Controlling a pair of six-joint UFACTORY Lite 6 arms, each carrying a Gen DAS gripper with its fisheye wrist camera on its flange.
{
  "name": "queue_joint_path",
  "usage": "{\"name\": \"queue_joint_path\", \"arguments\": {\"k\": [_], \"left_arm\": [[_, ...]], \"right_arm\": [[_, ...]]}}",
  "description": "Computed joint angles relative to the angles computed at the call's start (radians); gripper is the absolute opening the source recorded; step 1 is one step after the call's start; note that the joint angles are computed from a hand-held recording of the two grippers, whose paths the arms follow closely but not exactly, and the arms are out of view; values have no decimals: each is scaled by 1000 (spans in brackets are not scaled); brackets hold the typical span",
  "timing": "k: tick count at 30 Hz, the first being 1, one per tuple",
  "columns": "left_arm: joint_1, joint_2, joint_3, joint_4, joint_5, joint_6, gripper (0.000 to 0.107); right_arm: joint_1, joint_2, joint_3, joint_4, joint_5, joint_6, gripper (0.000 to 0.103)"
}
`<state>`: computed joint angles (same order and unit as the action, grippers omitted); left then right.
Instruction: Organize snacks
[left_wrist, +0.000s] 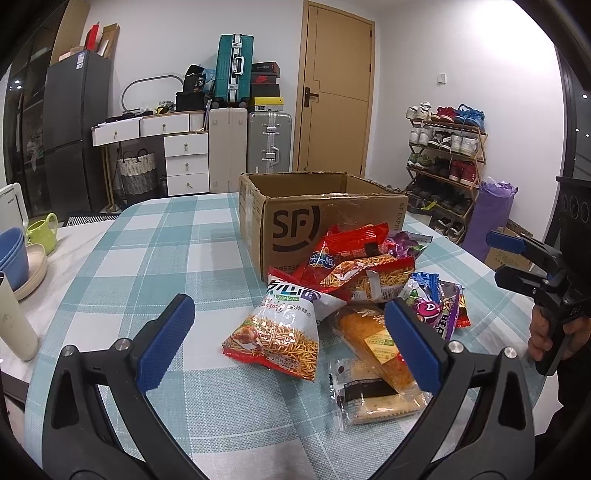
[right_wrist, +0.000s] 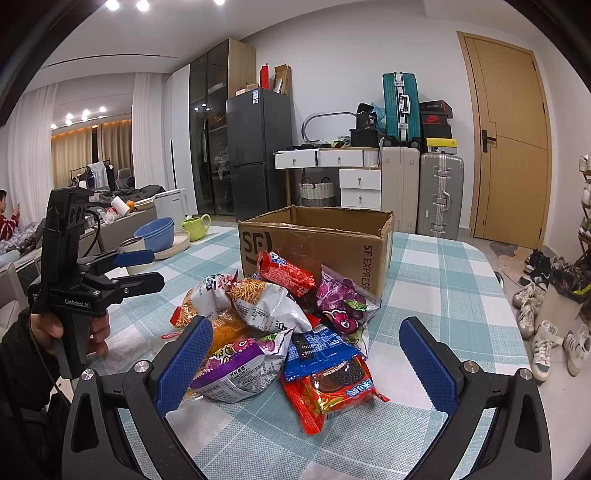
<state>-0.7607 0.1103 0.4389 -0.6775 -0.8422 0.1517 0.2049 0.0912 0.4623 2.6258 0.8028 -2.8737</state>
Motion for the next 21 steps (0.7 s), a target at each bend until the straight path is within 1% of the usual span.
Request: {"name": "queue_joint_path", "arguments": {"k": [18, 21], "left_arm": [[8, -2, -3, 34, 0, -7, 103], [0, 1, 1, 19, -2, 0, 103]], "right_arm": [[2, -1, 0, 3, -2, -2, 103], [2, -2, 0, 1, -3, 0, 103]]}}
